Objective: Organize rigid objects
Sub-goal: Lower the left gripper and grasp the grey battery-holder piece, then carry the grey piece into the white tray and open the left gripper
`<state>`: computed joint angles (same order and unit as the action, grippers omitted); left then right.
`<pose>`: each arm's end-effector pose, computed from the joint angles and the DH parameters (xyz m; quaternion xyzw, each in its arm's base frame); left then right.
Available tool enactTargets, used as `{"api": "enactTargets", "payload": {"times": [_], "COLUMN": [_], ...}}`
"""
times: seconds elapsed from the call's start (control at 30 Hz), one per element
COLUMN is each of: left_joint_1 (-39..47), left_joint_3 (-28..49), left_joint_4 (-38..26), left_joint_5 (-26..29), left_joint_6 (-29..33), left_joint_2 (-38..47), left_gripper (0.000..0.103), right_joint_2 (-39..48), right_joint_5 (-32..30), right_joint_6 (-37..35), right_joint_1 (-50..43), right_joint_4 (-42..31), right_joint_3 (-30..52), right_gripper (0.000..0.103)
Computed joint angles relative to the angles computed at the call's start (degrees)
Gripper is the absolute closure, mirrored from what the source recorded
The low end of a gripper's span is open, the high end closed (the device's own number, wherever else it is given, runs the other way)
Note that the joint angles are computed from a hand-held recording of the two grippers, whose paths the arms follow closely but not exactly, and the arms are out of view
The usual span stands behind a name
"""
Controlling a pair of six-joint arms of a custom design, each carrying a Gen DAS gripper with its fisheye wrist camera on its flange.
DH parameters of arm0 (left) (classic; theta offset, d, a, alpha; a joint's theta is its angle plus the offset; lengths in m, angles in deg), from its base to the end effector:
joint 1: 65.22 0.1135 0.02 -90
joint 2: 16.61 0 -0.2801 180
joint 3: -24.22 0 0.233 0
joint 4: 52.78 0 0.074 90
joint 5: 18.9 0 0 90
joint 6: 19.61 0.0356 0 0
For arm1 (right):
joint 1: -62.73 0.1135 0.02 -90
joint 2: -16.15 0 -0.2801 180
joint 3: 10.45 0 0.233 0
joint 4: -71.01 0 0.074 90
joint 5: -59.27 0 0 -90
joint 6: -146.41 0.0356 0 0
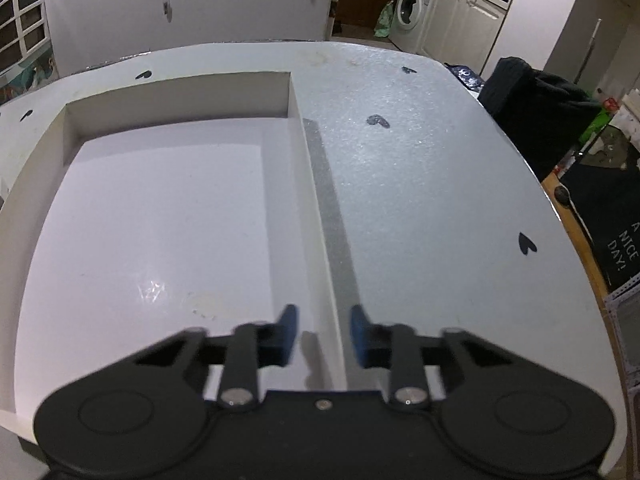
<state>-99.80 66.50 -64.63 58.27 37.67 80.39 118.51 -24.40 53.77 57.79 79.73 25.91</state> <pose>0.1954 -0.1251 0.1016 -0.0069 0.9733 -0.0207 0.2286 0.2326 -0.0240 0.0822 0.0348 0.9575 -0.0715 0.2771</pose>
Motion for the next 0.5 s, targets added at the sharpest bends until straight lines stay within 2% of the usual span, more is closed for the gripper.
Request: {"api": "enactTargets", "payload": {"times": [0.07, 0.37, 0.5], "left_joint_1": [0.4, 2.3, 0.2], "left_joint_3": [-0.1, -2.2, -2.6], "left_joint_4": [0.6, 3.0, 1.2], "left_joint_5": [0.2, 2.8, 1.6], "left_joint_6": [0.3, 3.0, 1.5], "left_joint_2": [0.3, -2.2, -5.4], "left_gripper": [0.039, 0.040, 0.040], "right_joint_2": [0.4, 0.4, 0.3], "right_joint_5": [1.2, 1.1, 0.7], "right_joint_6": [-0.1, -0.6, -0.1], "right_joint_1": [0.4, 0.1, -0.2], "right_joint_4": [0.1, -0.8, -0.1], "right_joint_3": [0.2, 0.8, 0.3], "right_gripper": [0.090, 0.091, 0.091]}}
